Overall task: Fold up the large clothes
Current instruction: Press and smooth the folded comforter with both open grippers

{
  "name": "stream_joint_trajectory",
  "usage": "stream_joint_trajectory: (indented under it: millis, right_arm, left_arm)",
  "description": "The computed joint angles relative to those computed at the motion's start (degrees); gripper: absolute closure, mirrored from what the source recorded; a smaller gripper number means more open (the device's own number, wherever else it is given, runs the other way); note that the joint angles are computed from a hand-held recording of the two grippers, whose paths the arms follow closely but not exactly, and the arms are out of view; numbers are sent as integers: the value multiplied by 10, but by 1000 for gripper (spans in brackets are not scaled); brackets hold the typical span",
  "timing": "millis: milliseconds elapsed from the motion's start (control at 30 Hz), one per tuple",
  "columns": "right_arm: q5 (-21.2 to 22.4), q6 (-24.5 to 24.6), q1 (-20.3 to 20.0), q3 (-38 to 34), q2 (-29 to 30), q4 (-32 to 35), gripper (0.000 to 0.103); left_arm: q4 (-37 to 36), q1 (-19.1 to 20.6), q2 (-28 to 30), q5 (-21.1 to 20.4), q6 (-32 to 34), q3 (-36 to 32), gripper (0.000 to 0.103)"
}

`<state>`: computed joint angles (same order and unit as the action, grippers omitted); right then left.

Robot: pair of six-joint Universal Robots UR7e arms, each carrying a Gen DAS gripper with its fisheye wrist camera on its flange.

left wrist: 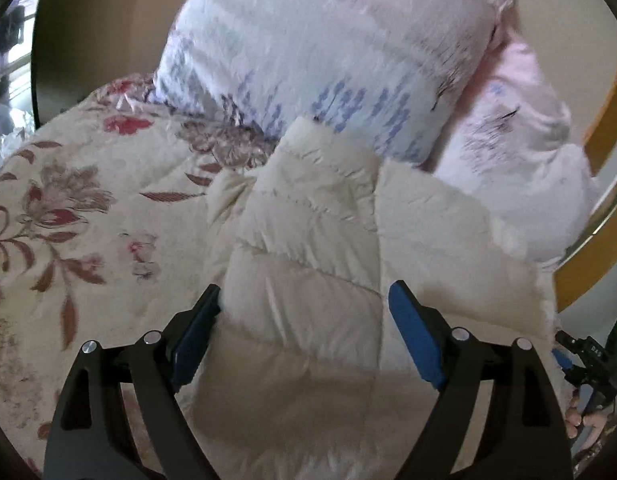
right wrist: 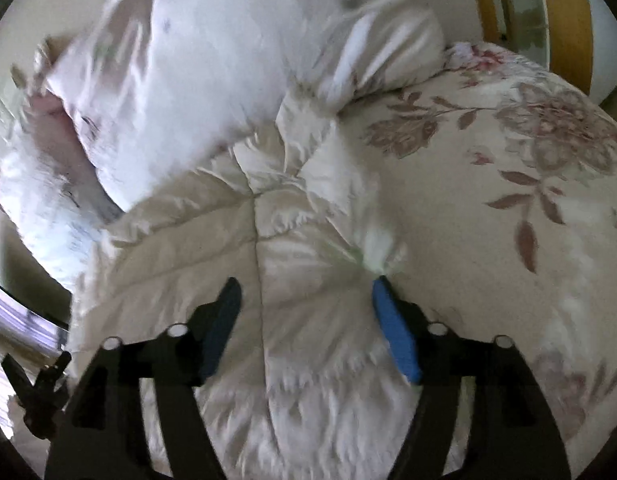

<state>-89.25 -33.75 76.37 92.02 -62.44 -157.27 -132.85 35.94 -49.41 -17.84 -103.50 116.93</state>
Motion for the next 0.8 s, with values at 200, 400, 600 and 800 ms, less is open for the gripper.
stream_joint_trajectory:
  millis: [200, 400, 600, 800]
  right_arm:
    - [82, 44, -50, 29, -67, 78, 28]
    - [111, 74, -87, 63, -109, 99, 28]
    - [103, 99, -99, 53, -96, 147, 28]
    - [125, 108, -100, 53, -80, 156, 28]
  left_arm:
    - [-56, -63, -22, -18, -50, 83, 18]
    - [-69, -112, -15, -48, -119, 123, 18]
    - [-243, -105, 28, -76, -63, 145, 18]
    - [-376, -85, 74, -85, 6, 134, 18]
